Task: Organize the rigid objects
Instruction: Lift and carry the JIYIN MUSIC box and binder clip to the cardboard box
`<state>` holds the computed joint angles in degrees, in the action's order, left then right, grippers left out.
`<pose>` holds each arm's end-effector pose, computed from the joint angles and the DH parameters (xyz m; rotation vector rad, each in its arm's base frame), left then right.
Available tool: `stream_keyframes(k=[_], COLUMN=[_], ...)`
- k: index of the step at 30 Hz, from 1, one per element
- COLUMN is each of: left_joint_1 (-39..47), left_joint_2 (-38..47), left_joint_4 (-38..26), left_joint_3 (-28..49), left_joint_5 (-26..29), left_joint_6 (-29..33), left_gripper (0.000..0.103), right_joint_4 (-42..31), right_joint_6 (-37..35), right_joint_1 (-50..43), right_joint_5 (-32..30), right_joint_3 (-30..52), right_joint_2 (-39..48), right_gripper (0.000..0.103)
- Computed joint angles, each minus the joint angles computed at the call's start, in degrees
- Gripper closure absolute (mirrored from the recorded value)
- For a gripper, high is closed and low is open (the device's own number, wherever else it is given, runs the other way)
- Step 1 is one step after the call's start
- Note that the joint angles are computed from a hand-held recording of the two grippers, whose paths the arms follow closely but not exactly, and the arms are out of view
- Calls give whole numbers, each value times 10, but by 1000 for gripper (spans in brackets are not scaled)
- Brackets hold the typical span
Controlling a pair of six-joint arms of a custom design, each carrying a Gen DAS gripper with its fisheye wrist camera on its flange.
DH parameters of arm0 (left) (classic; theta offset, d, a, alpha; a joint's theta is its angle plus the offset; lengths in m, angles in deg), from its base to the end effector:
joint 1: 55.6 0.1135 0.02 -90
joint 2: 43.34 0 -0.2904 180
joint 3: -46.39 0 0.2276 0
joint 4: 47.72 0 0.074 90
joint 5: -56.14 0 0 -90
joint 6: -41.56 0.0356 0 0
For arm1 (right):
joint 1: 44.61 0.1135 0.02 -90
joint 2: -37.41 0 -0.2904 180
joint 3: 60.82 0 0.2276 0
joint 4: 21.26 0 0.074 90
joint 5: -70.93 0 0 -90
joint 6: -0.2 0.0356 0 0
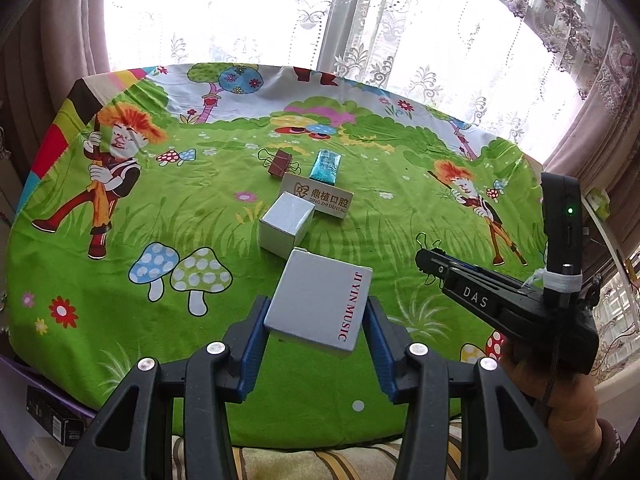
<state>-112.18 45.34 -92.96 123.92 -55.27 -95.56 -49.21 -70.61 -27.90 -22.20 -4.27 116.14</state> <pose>0.1738 -0.2398 0.2706 0.0633 2.4812 -0.2992 0.2334 0.0721 0.2283 0.0290 2.4743 0.3409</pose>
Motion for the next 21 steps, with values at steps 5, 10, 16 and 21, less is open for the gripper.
stream_keyframes(k=[5,10,16,21], left_joint_1=[-17,-31,-55,-74], left_joint_2=[-12,-25,-41,-57], left_joint_4=[-9,-17,-36,-53], left_joint_3=[-6,-11,-14,-19], left_joint_5=[-14,-25,-46,-64], left_joint_6=[-23,-39,-67,-97], left_gripper=[55,55,55,55], right_joint_4=[-17,-57,-101,-128], right_joint_6=[2,-4,2,14], right_joint_1=[3,23,59,96], right_joint_5=[3,30,60,78], right_joint_3=[-1,7,17,24], right_joint_2=[-25,-62,-100,-124], right_gripper=[82,82,82,82])
